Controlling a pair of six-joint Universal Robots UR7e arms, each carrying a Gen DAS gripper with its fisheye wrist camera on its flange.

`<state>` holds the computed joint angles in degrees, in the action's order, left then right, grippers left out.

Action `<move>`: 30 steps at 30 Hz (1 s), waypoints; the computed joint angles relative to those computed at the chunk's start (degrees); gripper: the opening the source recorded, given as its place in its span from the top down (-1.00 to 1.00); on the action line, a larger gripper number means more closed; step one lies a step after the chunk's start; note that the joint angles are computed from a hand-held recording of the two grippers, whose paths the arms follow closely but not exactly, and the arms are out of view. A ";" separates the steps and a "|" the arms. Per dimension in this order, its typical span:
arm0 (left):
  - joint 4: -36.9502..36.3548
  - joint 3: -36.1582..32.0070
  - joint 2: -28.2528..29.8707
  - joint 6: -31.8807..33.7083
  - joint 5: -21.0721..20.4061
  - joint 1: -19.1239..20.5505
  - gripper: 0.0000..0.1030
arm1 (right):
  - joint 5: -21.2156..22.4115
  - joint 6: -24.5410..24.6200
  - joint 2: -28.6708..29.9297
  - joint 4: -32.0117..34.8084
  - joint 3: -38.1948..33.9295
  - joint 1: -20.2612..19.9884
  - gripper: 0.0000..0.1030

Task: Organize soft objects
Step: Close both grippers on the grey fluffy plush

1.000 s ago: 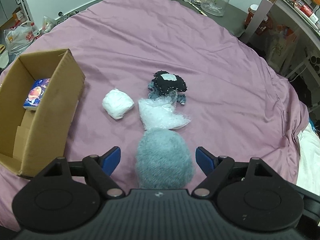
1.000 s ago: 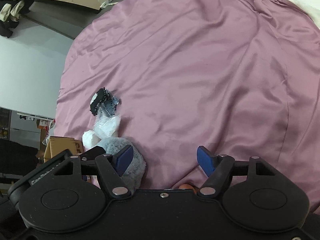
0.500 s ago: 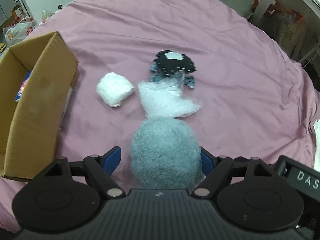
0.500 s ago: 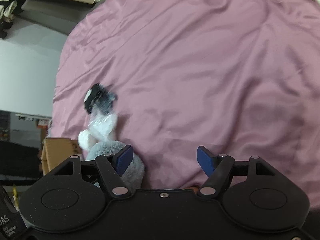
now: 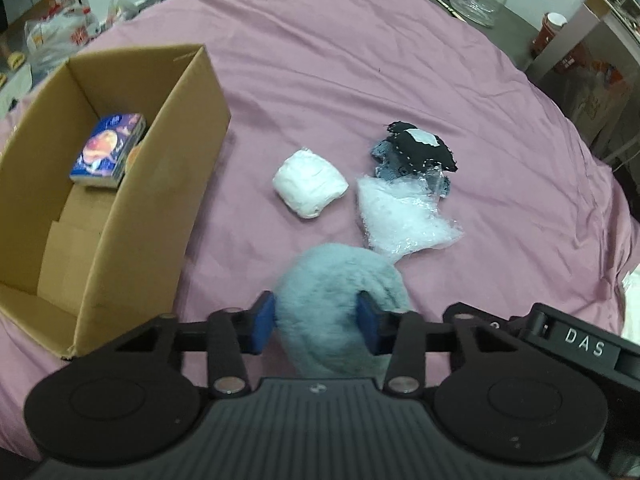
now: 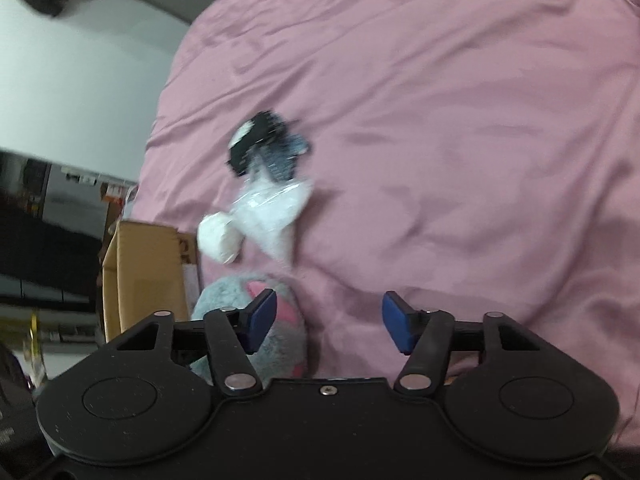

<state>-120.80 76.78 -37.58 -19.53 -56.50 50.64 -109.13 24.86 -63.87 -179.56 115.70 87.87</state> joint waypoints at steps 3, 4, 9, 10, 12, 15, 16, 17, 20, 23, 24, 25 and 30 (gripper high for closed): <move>0.07 -0.15 -0.22 -0.64 -1.14 0.53 0.23 | -0.87 -2.12 0.80 0.58 -0.97 0.77 -0.05; 0.14 -0.22 -0.27 -0.90 -1.46 0.67 0.23 | -1.00 -2.54 0.92 0.86 -1.18 0.96 -0.04; 0.09 -0.35 -0.53 -1.30 -2.90 1.22 0.26 | -0.58 -3.60 1.13 0.32 -1.37 1.57 -0.04; -0.04 -0.33 -0.58 -1.34 -3.14 1.31 0.28 | -0.83 -3.84 1.14 0.07 -1.32 1.79 -0.03; -0.43 -0.26 -0.72 -1.64 -3.73 1.57 0.34 | -0.78 -4.17 1.15 -0.42 -1.16 2.07 -0.03; -0.82 -0.34 -0.85 -2.00 -4.77 1.97 0.38 | -1.61 -3.58 1.68 0.43 -1.69 2.60 0.17; -0.90 -0.37 -0.85 -1.99 -5.07 2.06 0.39 | -2.39 -3.30 2.12 1.33 -2.18 2.86 0.25; -0.98 -0.39 -0.86 -1.93 -5.38 2.14 0.39 | -2.62 -3.22 2.50 1.41 -2.39 2.98 0.33; -0.80 -0.44 -0.80 -1.90 -5.69 2.31 0.39 | -3.14 -2.94 3.58 0.83 -3.06 3.36 0.42; -0.77 -0.50 -0.74 -2.12 -6.15 2.77 0.39 | -3.87 -2.10 4.02 0.92 -3.44 3.32 0.47; -0.76 -0.57 -0.71 -2.00 -6.39 2.92 0.39 | -3.98 -1.78 4.06 0.95 -3.51 3.25 0.47; -0.63 -0.70 -0.64 -1.96 -6.67 3.07 0.38 | -4.00 -1.53 4.11 0.98 -3.54 3.20 0.51; -1.26 -0.54 -0.30 -1.68 -6.85 3.17 0.38 | -4.15 -1.27 4.76 0.39 -3.87 3.60 0.76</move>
<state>-122.06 76.24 -37.88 -21.21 -63.35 53.81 -113.28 23.58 -59.11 -179.17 111.82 91.47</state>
